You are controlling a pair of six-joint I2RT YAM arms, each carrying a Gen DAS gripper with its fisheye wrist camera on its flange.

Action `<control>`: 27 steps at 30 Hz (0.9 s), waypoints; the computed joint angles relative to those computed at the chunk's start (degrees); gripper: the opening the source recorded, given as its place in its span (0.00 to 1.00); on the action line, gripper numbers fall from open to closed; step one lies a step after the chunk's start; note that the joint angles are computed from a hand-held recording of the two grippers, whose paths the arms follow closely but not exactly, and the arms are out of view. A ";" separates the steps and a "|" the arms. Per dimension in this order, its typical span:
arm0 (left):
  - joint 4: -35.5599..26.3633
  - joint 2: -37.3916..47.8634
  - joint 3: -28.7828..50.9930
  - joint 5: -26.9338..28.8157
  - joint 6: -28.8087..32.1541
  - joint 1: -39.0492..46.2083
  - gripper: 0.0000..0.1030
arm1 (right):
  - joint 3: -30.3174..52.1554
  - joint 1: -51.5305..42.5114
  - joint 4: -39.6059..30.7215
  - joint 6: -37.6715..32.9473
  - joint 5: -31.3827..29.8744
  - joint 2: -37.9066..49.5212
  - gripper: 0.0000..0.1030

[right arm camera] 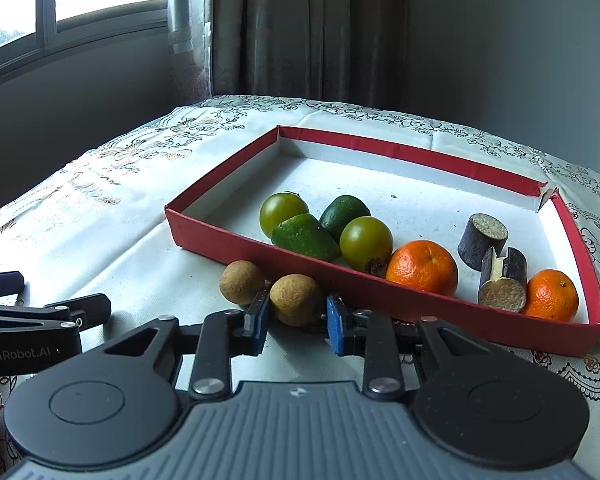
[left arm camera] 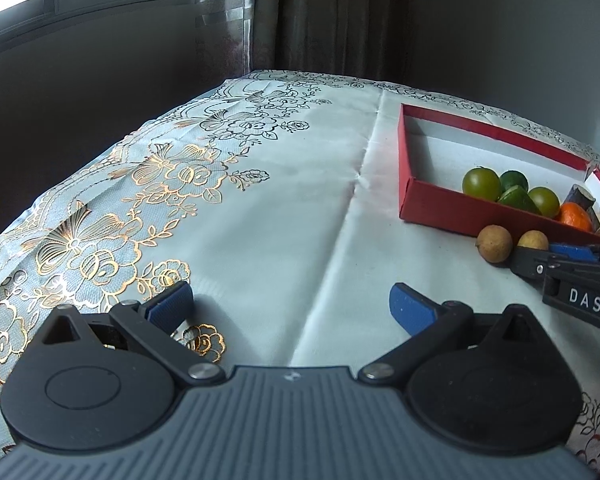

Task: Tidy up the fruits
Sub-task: 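Close the right gripper on one brown fruit and lift it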

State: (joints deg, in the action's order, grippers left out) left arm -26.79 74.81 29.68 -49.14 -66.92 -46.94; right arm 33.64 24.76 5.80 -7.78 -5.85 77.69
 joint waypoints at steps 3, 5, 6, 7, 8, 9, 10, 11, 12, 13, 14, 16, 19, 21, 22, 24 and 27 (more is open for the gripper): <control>-0.01 0.28 0.14 0.10 0.31 0.23 1.00 | -0.55 -0.74 0.34 0.56 -0.91 -0.66 0.28; -0.02 0.38 0.16 0.11 0.37 0.28 1.00 | -0.96 -1.04 0.13 0.61 -1.47 -1.28 0.28; -0.02 0.38 0.16 0.11 0.37 0.28 1.00 | -1.18 -1.12 0.11 0.63 -1.64 -1.58 0.28; -0.02 0.38 0.16 0.11 0.37 0.28 1.00 | -1.67 -1.36 0.16 0.69 -1.92 -2.21 0.28; -0.05 0.34 0.16 0.11 0.36 0.28 1.00 | -2.03 -1.60 0.17 0.72 -2.21 -2.71 0.28; -0.05 0.34 0.16 0.11 0.36 0.28 1.00 | -2.33 -1.92 0.11 0.67 -2.59 -3.13 0.28; -0.05 0.34 0.16 0.11 0.36 0.28 1.00 | -2.73 -2.26 0.10 0.62 -2.91 -3.58 0.28; -0.06 0.33 0.17 0.12 0.38 0.29 1.00 | -3.01 -2.58 0.09 0.61 -3.16 -3.89 0.28; -0.06 0.33 0.17 0.12 0.38 0.29 1.00 | -3.41 -3.06 -0.03 0.57 -3.58 -4.41 0.28; -0.06 0.33 0.17 0.12 0.38 0.29 1.00 | -3.70 -3.46 -0.15 0.53 -3.93 -4.81 0.28; -0.06 0.33 0.17 0.12 0.38 0.29 1.00 | -4.07 -3.87 -0.25 0.49 -4.21 -5.29 0.28; -0.09 0.29 0.16 0.12 0.39 0.30 1.00 | -4.58 -4.69 -0.51 0.19 -4.74 -6.03 0.28; -0.10 0.29 0.18 0.13 0.39 0.30 1.00 | -5.18 -6.18 -1.10 -0.51 -5.58 -7.10 0.28; -0.10 0.33 0.21 0.12 0.39 0.30 1.00 | -5.67 -7.49 -1.56 -1.37 -6.26 -7.99 0.28; -0.10 0.33 0.21 0.12 0.39 0.30 1.00 | -5.90 -8.29 -1.68 -1.83 -6.65 -8.32 0.28; -0.10 0.33 0.21 0.12 0.39 0.30 1.00 | -6.23 -10.21 -1.96 -2.87 -7.57 -8.81 0.28; -0.10 0.33 0.21 0.12 0.39 0.30 1.00 | -6.59 -13.47 -2.19 -4.15 -9.42 -9.28 0.28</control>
